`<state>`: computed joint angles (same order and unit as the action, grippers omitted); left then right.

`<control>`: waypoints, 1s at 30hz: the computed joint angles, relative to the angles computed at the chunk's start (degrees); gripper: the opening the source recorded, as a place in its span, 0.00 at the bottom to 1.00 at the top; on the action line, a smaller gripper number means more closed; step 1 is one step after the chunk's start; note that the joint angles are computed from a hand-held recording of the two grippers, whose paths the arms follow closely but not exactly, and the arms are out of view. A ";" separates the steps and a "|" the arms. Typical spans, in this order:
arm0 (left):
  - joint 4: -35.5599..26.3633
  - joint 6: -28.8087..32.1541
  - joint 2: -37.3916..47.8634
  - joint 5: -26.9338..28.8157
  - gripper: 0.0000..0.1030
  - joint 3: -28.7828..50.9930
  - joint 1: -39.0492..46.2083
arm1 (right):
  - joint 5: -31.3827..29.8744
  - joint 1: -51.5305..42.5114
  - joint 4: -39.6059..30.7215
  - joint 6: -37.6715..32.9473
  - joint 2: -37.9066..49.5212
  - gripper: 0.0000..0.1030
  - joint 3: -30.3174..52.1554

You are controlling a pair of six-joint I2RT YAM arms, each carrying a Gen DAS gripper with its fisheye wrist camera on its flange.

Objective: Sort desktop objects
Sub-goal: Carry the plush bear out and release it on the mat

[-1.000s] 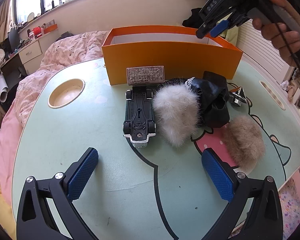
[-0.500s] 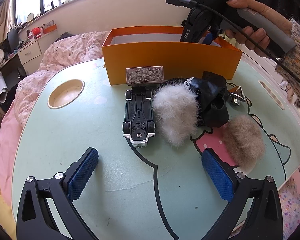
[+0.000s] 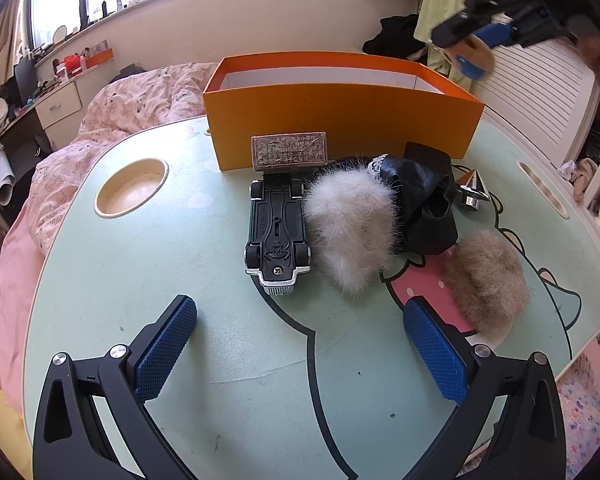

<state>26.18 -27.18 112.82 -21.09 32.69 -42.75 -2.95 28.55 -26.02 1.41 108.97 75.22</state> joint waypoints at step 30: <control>0.17 -0.06 -0.05 -0.13 1.00 -0.19 0.08 | -3.48 0.33 50.72 4.71 -8.26 0.71 -49.95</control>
